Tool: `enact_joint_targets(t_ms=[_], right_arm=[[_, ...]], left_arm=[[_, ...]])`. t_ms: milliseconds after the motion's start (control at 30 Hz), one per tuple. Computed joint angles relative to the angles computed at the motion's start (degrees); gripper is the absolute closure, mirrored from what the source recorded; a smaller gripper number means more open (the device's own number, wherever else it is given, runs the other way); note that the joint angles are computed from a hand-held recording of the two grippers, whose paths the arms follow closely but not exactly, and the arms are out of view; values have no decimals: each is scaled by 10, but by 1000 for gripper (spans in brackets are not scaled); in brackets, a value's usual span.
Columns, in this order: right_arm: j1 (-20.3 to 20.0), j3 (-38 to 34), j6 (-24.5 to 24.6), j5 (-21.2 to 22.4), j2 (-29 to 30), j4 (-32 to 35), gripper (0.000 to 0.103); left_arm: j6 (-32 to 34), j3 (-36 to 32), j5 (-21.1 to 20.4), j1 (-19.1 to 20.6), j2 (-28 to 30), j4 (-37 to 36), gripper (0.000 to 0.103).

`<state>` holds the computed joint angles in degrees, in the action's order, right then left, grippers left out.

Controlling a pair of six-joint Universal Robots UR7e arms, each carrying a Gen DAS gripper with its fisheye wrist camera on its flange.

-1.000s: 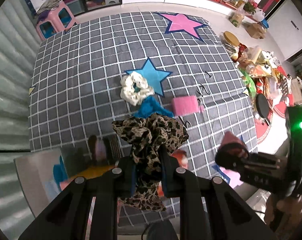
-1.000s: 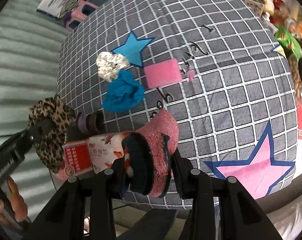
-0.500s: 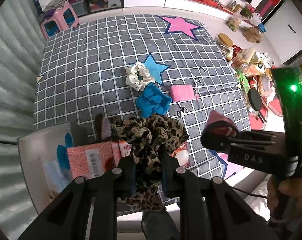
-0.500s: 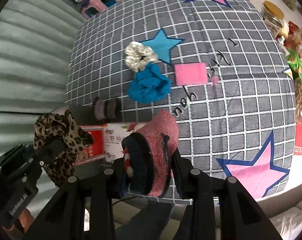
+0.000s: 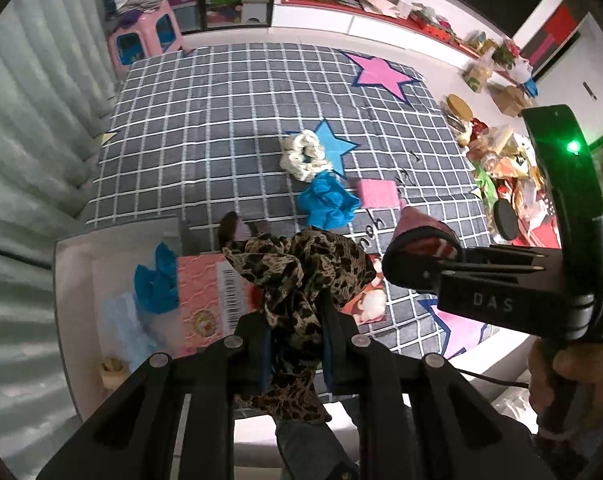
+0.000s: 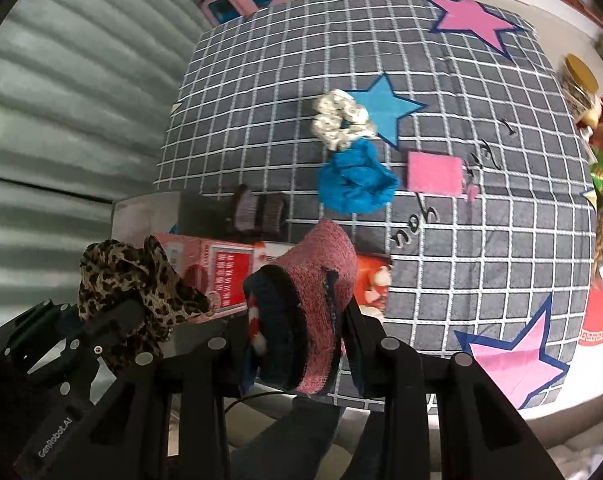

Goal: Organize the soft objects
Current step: 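Lift and carry the leopard cloth and pink sock toward the white box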

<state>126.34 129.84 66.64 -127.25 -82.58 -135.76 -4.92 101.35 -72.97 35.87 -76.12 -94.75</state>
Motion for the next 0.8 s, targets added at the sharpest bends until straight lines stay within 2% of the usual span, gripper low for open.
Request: enact_joint_targets(t_ms=[800], right_arm=[[4,-132,-96,19,127,36,66]], left_arm=[[-24,-26,33,70,-38,0,82]])
